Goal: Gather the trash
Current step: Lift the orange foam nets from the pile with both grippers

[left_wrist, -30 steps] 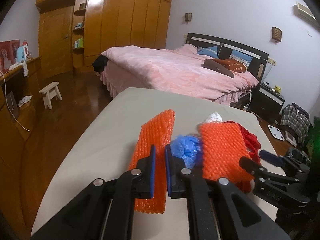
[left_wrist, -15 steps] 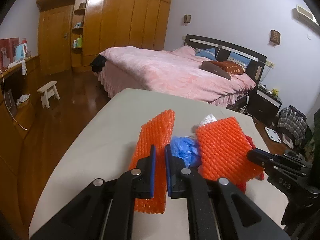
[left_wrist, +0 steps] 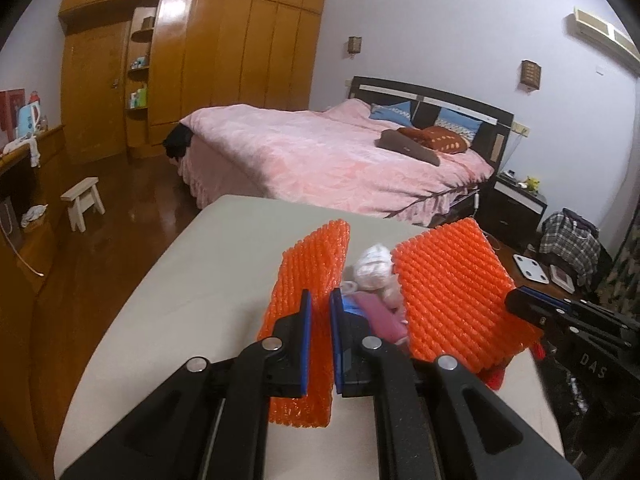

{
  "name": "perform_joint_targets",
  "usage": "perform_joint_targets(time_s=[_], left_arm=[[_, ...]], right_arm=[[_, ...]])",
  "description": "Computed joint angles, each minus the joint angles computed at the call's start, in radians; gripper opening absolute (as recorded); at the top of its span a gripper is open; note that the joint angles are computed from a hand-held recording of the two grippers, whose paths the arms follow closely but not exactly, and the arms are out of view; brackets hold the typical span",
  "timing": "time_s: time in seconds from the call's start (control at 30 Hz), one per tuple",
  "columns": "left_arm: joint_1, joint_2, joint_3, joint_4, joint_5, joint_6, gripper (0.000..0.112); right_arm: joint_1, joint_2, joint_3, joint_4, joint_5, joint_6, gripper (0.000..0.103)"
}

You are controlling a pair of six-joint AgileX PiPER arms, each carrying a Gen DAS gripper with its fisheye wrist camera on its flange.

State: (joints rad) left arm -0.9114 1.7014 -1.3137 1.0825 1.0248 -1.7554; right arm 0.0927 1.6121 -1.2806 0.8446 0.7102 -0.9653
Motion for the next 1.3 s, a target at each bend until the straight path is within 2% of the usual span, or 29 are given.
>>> perform_joint_targets(time_s=[0.17, 0.4, 0.57, 0.73, 0.93, 1.0, 1.03, 1.07, 1.13, 1.2, 1.3], left_arm=[[-0.026, 0.037, -0.084, 0.002, 0.012, 0.043, 0.009], [-0.035, 0.065, -0.131, -0.008, -0.004, 0.069, 0.009], [-0.033, 0.088, -0.166, -0.022, -0.015, 0.102, 0.009], [-0.031, 0.116, -0.185, -0.037, -0.025, 0.121, 0.009], [-0.030, 0.142, -0.169, -0.065, -0.039, 0.118, 0.009], [-0.026, 0.145, -0.155, -0.073, -0.053, 0.107, 0.009], [-0.027, 0.147, -0.152, -0.077, -0.055, 0.103, 0.009], [-0.026, 0.149, -0.148, -0.079, -0.058, 0.099, 0.009], [-0.019, 0.150, -0.135, -0.081, -0.073, 0.091, 0.009], [-0.013, 0.153, -0.127, -0.081, -0.082, 0.085, 0.009], [-0.005, 0.158, -0.124, -0.078, -0.088, 0.078, 0.009]], right_arm=[[-0.076, -0.018, -0.021, 0.052, 0.064, -0.038, 0.013], [-0.145, -0.014, -0.019, 0.048, 0.075, -0.036, 0.013], [-0.196, 0.010, -0.040, 0.058, 0.122, -0.033, 0.013], [-0.181, 0.032, -0.015, 0.038, 0.113, -0.028, 0.013], [-0.119, 0.081, 0.020, -0.047, 0.039, 0.010, 0.016], [-0.108, 0.092, 0.032, -0.074, 0.015, 0.026, 0.019], [-0.108, 0.096, 0.037, -0.082, 0.008, 0.031, 0.026], [-0.108, 0.092, 0.045, -0.089, -0.007, 0.038, 0.040], [-0.112, 0.077, 0.066, -0.078, -0.042, 0.032, 0.051], [-0.120, 0.064, 0.073, -0.062, -0.061, 0.019, 0.056], [-0.135, 0.060, 0.061, -0.015, -0.044, -0.029, 0.063]])
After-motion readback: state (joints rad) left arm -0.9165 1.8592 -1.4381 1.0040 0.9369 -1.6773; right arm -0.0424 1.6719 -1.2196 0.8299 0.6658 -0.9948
